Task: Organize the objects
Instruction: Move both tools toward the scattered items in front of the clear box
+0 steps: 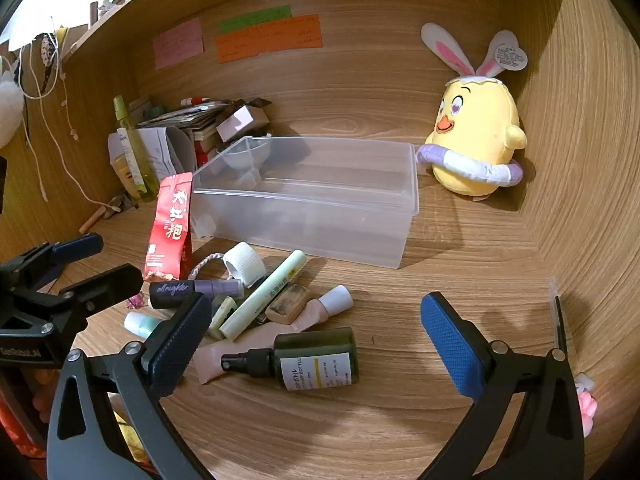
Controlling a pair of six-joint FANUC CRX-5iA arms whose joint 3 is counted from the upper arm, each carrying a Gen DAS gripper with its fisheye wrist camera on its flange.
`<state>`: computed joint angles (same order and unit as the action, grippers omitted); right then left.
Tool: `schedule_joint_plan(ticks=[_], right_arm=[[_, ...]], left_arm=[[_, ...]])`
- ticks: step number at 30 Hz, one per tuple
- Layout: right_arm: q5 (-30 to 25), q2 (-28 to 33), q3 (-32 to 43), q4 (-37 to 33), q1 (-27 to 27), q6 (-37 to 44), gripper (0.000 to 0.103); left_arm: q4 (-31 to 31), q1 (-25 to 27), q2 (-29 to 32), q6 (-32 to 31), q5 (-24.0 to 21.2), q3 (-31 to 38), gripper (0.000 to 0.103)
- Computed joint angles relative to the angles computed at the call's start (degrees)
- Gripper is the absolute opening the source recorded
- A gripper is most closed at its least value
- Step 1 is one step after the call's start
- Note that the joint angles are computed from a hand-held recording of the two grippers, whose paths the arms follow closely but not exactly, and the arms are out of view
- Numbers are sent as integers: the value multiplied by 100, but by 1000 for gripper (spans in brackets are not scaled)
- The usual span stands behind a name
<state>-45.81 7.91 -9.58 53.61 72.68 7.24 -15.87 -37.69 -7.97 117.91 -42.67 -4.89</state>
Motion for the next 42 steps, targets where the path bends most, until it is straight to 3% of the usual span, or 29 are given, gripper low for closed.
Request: schedule_joint_plan(ticks=[33,38,42], right_arm=[[5,17,58,-92,11,104,103],[23,19,47,-66,7,81,103],[61,19,20,21,-7,16,103]], left_arm=[[86,37,-45,16,87,-85,103],[818,281,-103,-514,363,-364,103],[898,335,-85,-556,342,-385,103]])
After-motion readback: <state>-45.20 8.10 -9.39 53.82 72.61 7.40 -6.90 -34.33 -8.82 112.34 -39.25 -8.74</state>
